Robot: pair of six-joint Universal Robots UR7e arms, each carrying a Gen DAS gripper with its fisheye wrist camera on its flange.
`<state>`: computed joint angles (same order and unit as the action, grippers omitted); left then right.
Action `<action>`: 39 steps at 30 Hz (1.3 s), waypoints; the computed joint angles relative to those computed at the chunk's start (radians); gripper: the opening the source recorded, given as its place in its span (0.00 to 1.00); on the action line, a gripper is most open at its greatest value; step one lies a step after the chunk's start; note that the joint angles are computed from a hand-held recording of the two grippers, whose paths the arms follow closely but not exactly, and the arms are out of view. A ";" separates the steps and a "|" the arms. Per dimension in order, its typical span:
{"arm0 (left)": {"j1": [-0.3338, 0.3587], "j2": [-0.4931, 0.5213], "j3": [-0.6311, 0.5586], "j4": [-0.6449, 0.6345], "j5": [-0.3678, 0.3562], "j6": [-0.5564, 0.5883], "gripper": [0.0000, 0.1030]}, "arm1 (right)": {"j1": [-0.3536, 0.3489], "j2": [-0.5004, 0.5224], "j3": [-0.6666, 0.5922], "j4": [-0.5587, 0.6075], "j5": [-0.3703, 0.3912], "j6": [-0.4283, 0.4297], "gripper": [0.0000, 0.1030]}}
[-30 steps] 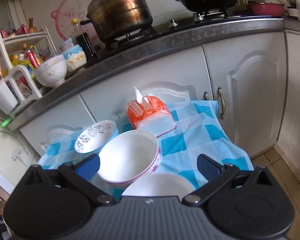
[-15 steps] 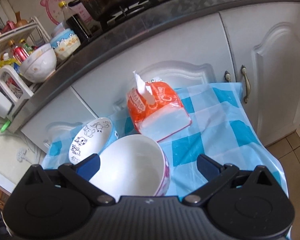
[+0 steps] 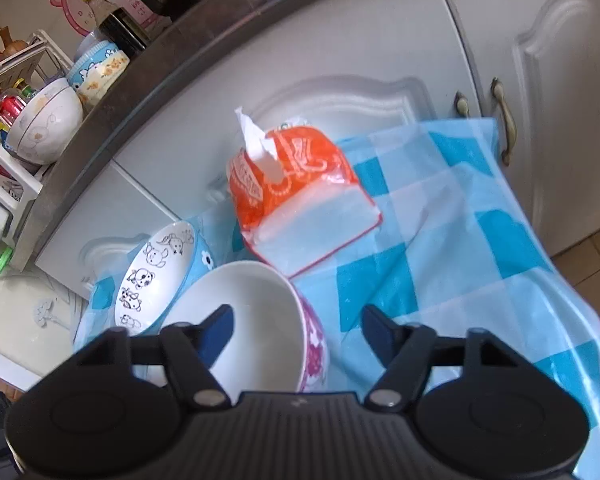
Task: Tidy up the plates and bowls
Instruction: 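Close both grippers on the rim of the pink-flowered bowl, then lift the pink-flowered bowl with both grippers and carry it toward the plates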
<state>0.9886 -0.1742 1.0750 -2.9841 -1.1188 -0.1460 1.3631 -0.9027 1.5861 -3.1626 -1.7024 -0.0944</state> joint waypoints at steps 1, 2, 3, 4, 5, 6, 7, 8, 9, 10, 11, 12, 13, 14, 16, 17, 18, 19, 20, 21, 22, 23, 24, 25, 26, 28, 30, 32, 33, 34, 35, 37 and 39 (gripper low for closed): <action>0.000 0.001 0.000 -0.003 -0.007 0.004 0.40 | -0.002 0.002 -0.003 0.006 0.007 0.006 0.66; -0.001 0.002 0.000 -0.004 -0.012 0.009 0.37 | -0.004 0.002 -0.005 0.015 0.016 0.009 0.66; -0.004 0.002 0.000 -0.004 -0.008 0.012 0.36 | -0.006 0.001 -0.006 0.025 0.029 0.012 0.66; -0.006 0.005 -0.004 -0.003 -0.002 0.014 0.35 | -0.008 0.000 -0.006 0.034 0.045 0.017 0.66; -0.007 0.009 -0.012 0.001 -0.001 0.011 0.35 | -0.010 -0.002 -0.004 0.039 0.065 0.024 0.66; -0.007 0.006 -0.008 -0.001 -0.004 0.009 0.34 | -0.010 -0.004 -0.003 0.043 0.076 0.030 0.69; -0.005 0.005 -0.005 -0.004 -0.007 0.009 0.34 | -0.003 -0.002 -0.004 0.044 0.060 0.029 0.69; -0.005 0.001 0.000 -0.007 -0.008 0.007 0.33 | 0.003 0.001 -0.007 0.046 0.046 0.023 0.69; -0.006 -0.001 0.005 -0.008 -0.004 0.002 0.32 | 0.007 0.002 -0.007 0.046 0.042 0.021 0.70; -0.005 -0.002 0.004 -0.009 -0.003 0.000 0.31 | 0.009 0.002 -0.006 0.045 0.042 0.024 0.70; -0.005 -0.010 0.018 -0.020 -0.005 0.001 0.31 | 0.013 0.003 -0.004 0.044 0.039 0.029 0.71; -0.005 -0.017 0.031 -0.032 -0.006 0.001 0.31 | 0.017 0.004 -0.002 0.041 0.035 0.029 0.72; -0.005 -0.029 0.052 -0.048 -0.006 0.003 0.30 | 0.021 0.004 0.001 0.037 0.032 0.024 0.73; -0.007 -0.039 0.070 -0.064 -0.003 0.006 0.30 | 0.025 0.005 0.003 0.034 0.029 0.020 0.73; -0.011 -0.061 0.109 -0.097 0.000 0.010 0.27 | 0.034 0.005 0.009 0.025 0.028 0.019 0.73; -0.012 -0.073 0.126 -0.109 0.000 0.003 0.27 | 0.038 0.003 0.013 0.022 0.031 0.021 0.73; -0.013 -0.086 0.147 -0.124 -0.001 -0.003 0.27 | 0.042 0.000 0.018 0.020 0.036 0.022 0.74; -0.015 -0.098 0.168 -0.139 0.002 -0.005 0.26 | 0.047 -0.003 0.023 0.018 0.039 0.023 0.74; -0.016 -0.112 0.189 -0.153 0.007 -0.005 0.26 | 0.052 -0.006 0.029 0.015 0.045 0.022 0.74; -0.018 -0.126 0.211 -0.166 0.012 -0.010 0.26 | 0.058 -0.008 0.034 0.013 0.048 0.022 0.74; -0.019 -0.139 0.232 -0.176 0.017 -0.018 0.26 | 0.065 -0.010 0.040 0.010 0.050 0.021 0.74; -0.021 -0.154 0.254 -0.185 0.021 -0.023 0.26 | 0.074 -0.011 0.045 0.005 0.050 0.020 0.75; -0.022 -0.173 0.280 -0.194 0.025 -0.028 0.26 | 0.083 -0.012 0.052 -0.002 0.051 0.019 0.76; -0.023 -0.189 0.305 -0.204 0.031 -0.038 0.26 | 0.091 -0.013 0.058 -0.008 0.052 0.017 0.76; -0.025 -0.202 0.326 -0.214 0.039 -0.052 0.26 | 0.099 -0.013 0.064 -0.013 0.055 0.016 0.76; -0.029 -0.231 0.375 -0.240 0.052 -0.067 0.26 | 0.119 -0.011 0.075 -0.017 0.052 0.011 0.77; -0.030 -0.270 0.435 -0.265 0.058 -0.085 0.26 | 0.137 -0.004 0.088 -0.027 0.043 0.003 0.77; -0.029 -0.315 0.505 -0.284 0.064 -0.118 0.26 | 0.153 0.004 0.100 -0.034 0.041 0.008 0.77; -0.028 -0.336 0.537 -0.295 0.068 -0.135 0.26 | 0.159 0.009 0.106 -0.034 0.043 0.017 0.77; -0.028 -0.358 0.570 -0.306 0.075 -0.149 0.26 | 0.166 0.013 0.114 -0.035 0.046 0.022 0.77; -0.028 -0.380 0.605 -0.321 0.081 -0.157 0.26 | 0.171 0.017 0.122 -0.035 0.049 0.024 0.77; -0.033 -0.421 0.667 -0.346 0.104 -0.173 0.26 | 0.186 0.025 0.142 -0.041 0.056 0.033 0.77; -0.037 -0.463 0.726 -0.360 0.128 -0.184 0.26 | 0.198 0.034 0.160 -0.043 0.067 0.043 0.77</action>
